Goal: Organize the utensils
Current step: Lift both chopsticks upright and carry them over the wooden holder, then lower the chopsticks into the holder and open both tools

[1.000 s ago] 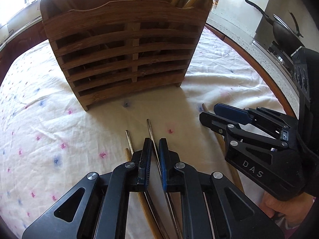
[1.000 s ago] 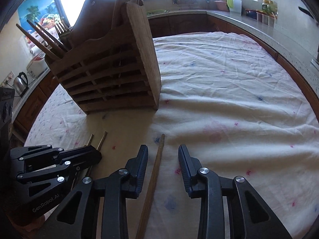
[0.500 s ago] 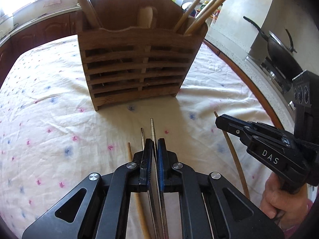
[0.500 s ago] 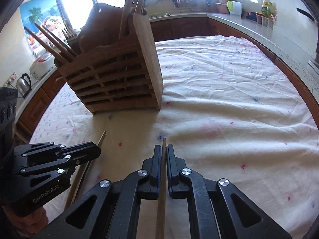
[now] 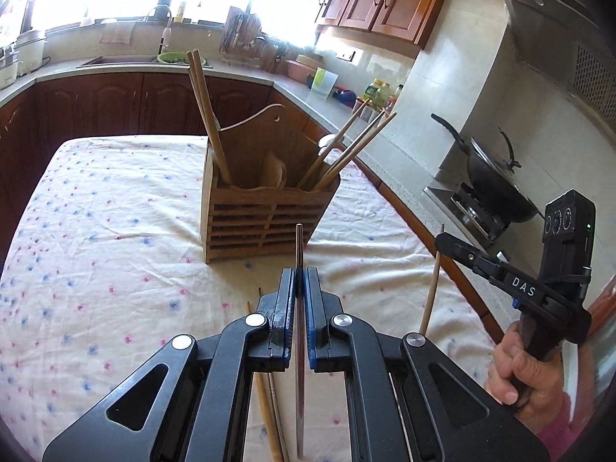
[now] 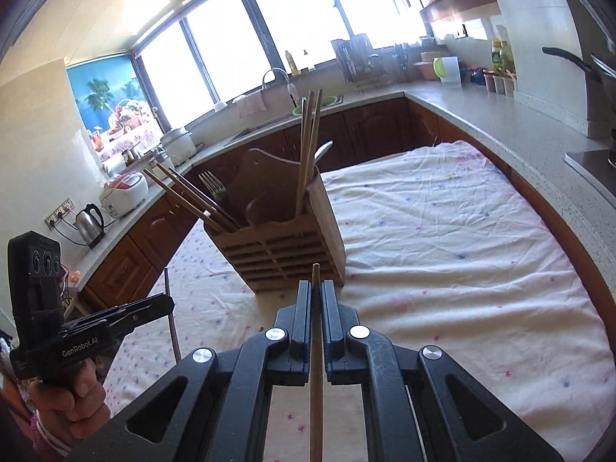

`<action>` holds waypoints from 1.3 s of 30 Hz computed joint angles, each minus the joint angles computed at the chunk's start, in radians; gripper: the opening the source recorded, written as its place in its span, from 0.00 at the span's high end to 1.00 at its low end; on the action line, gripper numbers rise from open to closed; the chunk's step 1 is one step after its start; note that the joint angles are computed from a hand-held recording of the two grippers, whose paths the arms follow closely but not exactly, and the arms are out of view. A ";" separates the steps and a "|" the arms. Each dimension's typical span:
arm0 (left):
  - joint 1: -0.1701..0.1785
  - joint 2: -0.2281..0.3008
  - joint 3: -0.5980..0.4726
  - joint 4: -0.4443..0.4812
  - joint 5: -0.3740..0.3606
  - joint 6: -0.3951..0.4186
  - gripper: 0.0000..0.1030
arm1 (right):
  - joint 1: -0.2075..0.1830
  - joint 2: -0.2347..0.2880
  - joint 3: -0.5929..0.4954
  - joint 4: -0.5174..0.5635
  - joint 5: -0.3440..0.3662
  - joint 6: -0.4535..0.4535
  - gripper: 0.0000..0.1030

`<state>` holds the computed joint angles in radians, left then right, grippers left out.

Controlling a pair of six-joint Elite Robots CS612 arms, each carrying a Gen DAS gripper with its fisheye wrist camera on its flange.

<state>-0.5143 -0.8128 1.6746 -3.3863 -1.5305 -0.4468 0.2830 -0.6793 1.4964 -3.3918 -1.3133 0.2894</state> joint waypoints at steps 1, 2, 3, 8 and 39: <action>-0.001 -0.003 0.003 -0.007 0.001 0.002 0.96 | 0.000 -0.005 0.004 -0.013 -0.001 0.001 0.95; -0.003 -0.007 0.005 -0.013 0.006 0.005 0.96 | 0.000 -0.011 0.009 -0.028 -0.002 0.001 0.95; -0.003 -0.011 0.009 -0.019 0.009 0.008 0.96 | 0.001 -0.015 0.014 -0.043 -0.004 0.001 0.95; -0.005 -0.024 0.023 -0.059 0.020 0.015 0.96 | 0.001 -0.035 0.030 -0.096 -0.017 0.000 0.95; -0.002 -0.026 -0.075 -0.147 0.196 0.122 0.96 | 0.002 -0.001 -0.107 -0.177 -0.050 0.006 0.95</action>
<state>-0.5162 -0.8387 1.5993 -3.5335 -1.3342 -0.3250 0.2851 -0.6806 1.3891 -3.5686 -1.3632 0.2957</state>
